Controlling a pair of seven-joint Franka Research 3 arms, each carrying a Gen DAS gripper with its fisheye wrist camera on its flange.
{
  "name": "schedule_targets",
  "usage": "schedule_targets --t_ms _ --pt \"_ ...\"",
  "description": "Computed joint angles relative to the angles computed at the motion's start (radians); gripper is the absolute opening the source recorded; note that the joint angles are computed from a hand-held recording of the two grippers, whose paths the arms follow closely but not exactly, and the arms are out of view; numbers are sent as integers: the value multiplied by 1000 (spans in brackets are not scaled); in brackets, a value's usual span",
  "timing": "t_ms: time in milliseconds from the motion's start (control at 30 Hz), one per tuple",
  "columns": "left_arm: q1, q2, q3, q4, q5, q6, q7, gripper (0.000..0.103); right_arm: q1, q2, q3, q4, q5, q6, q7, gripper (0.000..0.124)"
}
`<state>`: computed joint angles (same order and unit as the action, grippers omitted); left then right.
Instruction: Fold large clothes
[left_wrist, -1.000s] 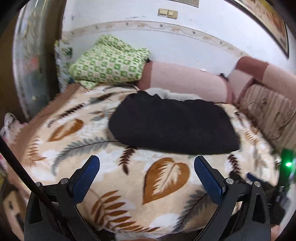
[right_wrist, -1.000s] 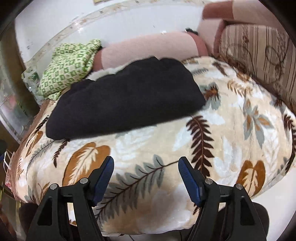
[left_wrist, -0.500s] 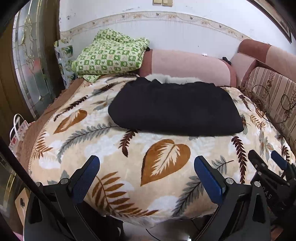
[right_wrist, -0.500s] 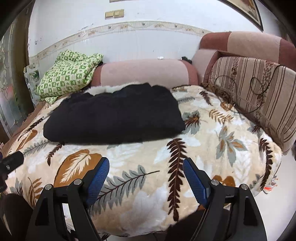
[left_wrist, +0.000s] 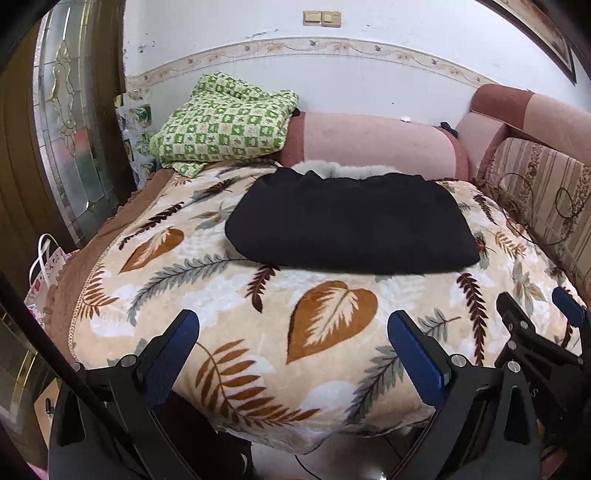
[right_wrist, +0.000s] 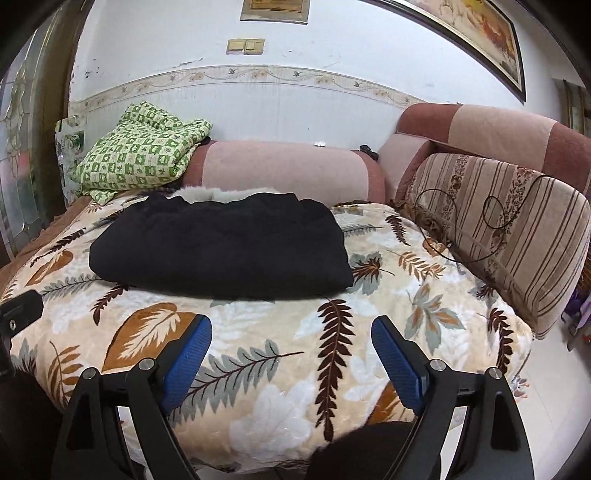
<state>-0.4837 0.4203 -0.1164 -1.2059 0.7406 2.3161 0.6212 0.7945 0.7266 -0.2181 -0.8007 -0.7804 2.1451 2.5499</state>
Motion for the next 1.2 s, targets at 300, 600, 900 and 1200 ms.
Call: schedule_targets --t_ms 300,600,900,1200 --pt "10 25 -24 16 -90 16 69 102 -2 -47 6 -67 -25 -3 55 92" --pt "14 74 -29 69 -175 -12 130 102 -25 -44 22 -73 -9 -5 52 93" --pt "6 132 -16 139 -216 -54 170 102 -50 11 27 -6 55 -22 1 93" --pt "9 174 -12 183 -259 -80 200 102 -64 77 17 77 129 -48 -58 93"
